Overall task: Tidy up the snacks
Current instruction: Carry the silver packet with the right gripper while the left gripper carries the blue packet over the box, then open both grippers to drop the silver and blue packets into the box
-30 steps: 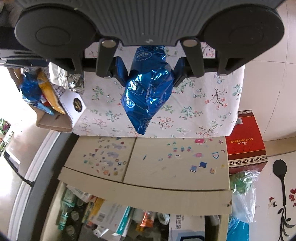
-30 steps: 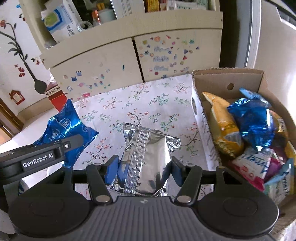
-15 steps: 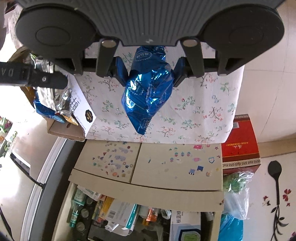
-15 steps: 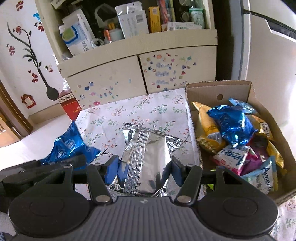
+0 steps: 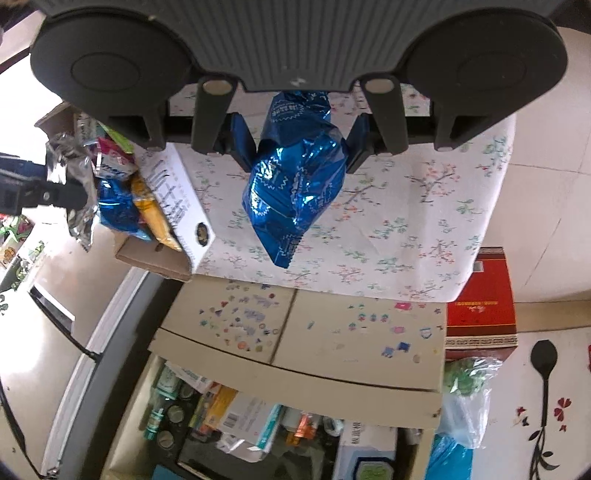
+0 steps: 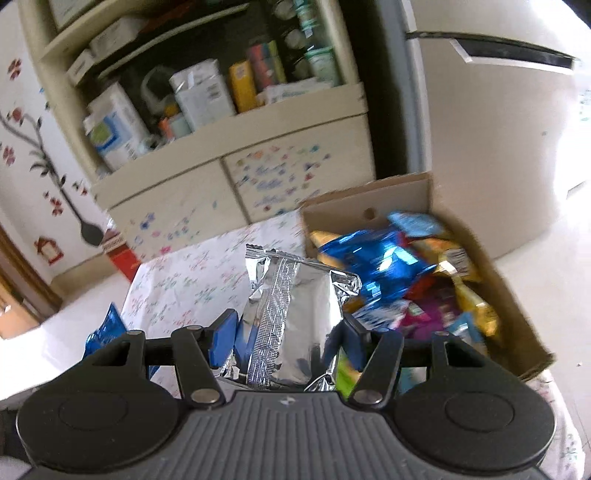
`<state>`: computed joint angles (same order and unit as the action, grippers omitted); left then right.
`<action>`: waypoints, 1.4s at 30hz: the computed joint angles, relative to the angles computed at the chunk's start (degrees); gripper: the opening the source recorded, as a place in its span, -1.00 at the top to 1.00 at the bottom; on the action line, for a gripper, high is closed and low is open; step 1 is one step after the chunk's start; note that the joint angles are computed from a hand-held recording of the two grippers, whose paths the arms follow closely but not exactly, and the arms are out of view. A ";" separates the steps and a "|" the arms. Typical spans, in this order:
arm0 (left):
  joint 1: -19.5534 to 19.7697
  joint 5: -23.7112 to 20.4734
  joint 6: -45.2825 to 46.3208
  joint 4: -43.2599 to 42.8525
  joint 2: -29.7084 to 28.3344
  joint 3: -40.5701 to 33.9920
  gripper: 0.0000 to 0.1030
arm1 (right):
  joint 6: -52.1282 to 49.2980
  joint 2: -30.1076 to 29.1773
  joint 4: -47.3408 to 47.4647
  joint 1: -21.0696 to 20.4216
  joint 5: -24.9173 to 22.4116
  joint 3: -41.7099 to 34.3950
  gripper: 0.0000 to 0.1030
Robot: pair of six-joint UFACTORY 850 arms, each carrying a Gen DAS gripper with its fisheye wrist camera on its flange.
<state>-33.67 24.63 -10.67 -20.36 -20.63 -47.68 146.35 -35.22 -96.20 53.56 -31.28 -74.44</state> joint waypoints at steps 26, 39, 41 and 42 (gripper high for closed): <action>-9.40 -2.25 -2.33 7.83 -4.58 -13.08 0.02 | 18.16 11.23 -5.48 -1.89 -10.89 14.73 -0.28; -11.05 -7.22 -0.70 6.65 -11.79 -21.36 0.01 | 16.81 9.83 -3.55 -3.36 -7.40 12.94 -0.22; -10.99 -8.78 -2.57 8.55 -13.15 -22.86 -0.01 | 18.12 9.66 -3.71 -3.69 -6.28 12.84 -0.23; -11.15 -8.93 -1.43 7.28 -13.53 -23.17 -0.06 | 19.67 9.77 -4.54 -3.87 -5.80 13.04 -0.23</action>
